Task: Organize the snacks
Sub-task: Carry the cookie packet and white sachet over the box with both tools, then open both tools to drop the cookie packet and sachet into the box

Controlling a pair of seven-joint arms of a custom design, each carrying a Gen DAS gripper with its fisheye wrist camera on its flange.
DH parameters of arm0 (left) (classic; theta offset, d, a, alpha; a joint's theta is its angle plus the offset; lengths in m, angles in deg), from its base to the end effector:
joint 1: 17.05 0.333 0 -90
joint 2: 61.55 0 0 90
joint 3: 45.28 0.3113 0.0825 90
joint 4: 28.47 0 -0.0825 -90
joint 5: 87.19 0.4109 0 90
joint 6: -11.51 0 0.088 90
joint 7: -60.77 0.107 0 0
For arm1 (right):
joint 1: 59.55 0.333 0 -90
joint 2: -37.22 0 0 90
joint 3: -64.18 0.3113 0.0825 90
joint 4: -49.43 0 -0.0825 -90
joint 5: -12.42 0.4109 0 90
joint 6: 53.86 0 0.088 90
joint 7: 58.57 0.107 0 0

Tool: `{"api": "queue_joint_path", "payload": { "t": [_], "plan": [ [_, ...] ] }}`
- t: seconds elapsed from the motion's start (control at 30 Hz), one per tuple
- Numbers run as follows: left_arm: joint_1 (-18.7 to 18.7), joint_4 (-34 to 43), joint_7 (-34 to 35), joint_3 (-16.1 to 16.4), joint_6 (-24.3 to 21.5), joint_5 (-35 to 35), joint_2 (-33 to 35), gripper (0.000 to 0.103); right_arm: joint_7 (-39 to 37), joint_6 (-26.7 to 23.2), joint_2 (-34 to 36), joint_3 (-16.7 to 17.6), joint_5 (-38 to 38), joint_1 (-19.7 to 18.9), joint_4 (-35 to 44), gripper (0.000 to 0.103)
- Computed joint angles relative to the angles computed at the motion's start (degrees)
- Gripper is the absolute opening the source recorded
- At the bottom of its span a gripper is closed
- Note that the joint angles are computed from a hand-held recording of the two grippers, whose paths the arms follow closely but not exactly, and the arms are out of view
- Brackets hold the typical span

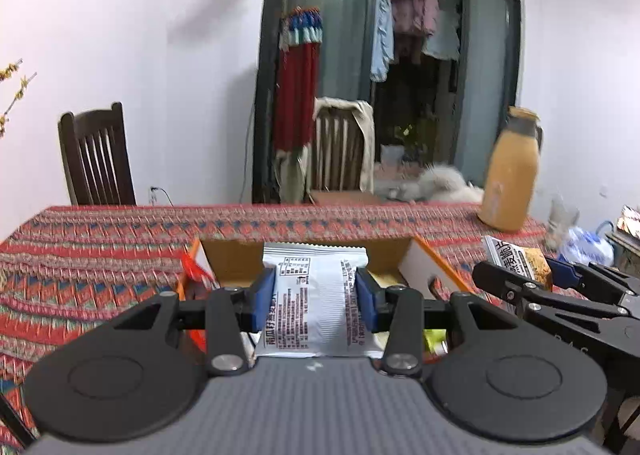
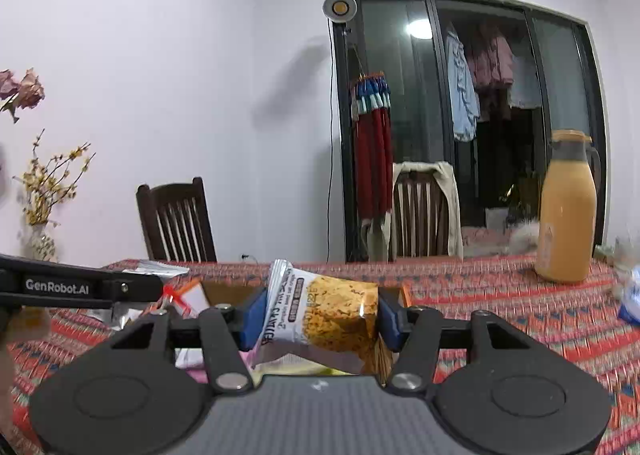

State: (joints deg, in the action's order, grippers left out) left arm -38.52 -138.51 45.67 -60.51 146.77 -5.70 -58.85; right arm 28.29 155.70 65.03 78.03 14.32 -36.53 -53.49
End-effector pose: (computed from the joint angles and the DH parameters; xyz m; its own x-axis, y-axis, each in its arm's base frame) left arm 0.5174 -0.3670 0.5031 0.2323 -0.9695 0.0777 -0.3522 -0.1583 -0.9225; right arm 0.5838 0.3941 0.4372 0.5669 -0.8196 -0.0833 -0.1974 -0.0370 -0.9796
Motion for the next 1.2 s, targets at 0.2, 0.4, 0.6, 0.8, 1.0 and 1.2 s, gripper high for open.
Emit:
{"api": "queue_joint_path", "payload": {
  "t": [0.2, 0.4, 0.6, 0.8, 1.0, 1.2],
  "plan": [
    [0.7, 5.3, -0.1, 1.7, -2.4, 0.6, 3.8, 0.044, -3.6, -4.6, 7.7, -2.1, 4.1, 3.6, 14.2, 0.056],
    [1.4, 7.5, -2.6, 4.7, -0.3, 0.6, 7.7, 0.043, -7.1, -9.0, 17.6, -4.2, 9.6, 6.5, 28.4, 0.056],
    [1.4, 8.2, -4.2, 6.1, -0.2, 1.5, 9.7, 0.043, -9.7, -14.7, 22.3, -5.8, 11.7, 7.8, 34.8, 0.056],
    [1.0, 8.1, -3.6, 6.7, -0.8, -0.4, 10.5, 0.044, -11.1, -17.3, 23.2, -7.0, 13.3, 9.1, 35.8, 0.057],
    [0.6, 5.2, -9.2, 6.5, -2.9, 3.2, 8.3, 0.086, -11.0, -17.6, 23.0, -3.0, 13.2, 6.0, 35.2, 0.076],
    [1.0, 4.0, -12.0, 5.5, -3.8, 5.5, 7.2, 0.103, -11.0, -15.6, 22.0, 2.5, 10.9, 2.3, 32.3, 0.103]
  ]
}}
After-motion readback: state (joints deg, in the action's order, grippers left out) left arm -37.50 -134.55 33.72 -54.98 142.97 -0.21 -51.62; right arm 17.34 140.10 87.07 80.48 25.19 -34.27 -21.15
